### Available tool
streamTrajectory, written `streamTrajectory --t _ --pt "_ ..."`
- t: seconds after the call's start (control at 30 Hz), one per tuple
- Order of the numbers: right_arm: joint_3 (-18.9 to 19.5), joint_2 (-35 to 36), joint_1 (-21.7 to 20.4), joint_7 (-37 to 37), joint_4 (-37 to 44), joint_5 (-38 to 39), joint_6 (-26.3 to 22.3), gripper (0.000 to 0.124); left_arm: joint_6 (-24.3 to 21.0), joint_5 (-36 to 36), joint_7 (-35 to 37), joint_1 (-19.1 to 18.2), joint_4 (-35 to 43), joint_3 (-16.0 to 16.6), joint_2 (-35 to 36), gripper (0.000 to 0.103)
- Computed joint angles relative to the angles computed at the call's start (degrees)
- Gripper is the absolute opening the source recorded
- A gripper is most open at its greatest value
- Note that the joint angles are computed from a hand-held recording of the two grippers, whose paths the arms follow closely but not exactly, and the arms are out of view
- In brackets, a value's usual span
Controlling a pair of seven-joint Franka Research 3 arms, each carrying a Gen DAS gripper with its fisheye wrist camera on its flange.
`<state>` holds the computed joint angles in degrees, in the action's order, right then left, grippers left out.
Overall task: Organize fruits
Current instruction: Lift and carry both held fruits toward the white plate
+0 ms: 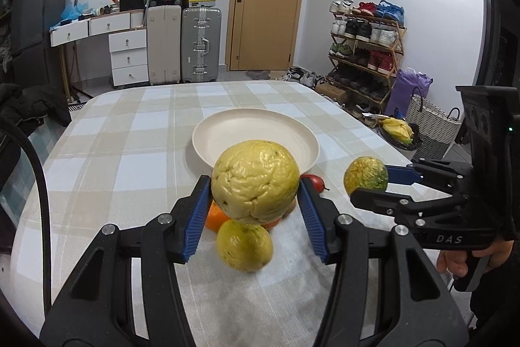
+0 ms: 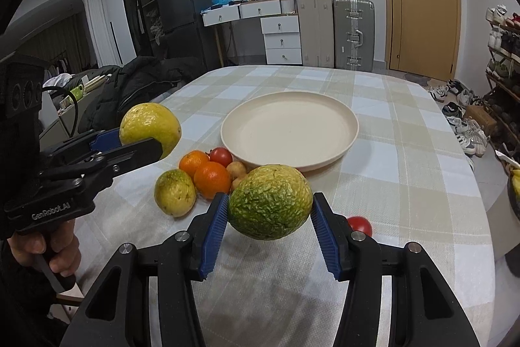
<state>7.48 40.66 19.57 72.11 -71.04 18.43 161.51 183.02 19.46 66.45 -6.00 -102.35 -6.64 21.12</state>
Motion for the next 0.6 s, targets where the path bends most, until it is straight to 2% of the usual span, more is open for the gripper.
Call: streamTrajectory --t 0.3,0.6 --pt "-0.5 4.7 0.1 2.3 9.1 -0.1 -3.5 0.053 -3.0 0.9 -1.4 -1.7 6.3 2.6 3.8 0.051" --pt "-1.9 14.0 0.8 7.8 25.1 -2.0 -11.1 0.053 -7.3 -0.4 0.4 -0.1 14.3 0.0 9.3 0.051"
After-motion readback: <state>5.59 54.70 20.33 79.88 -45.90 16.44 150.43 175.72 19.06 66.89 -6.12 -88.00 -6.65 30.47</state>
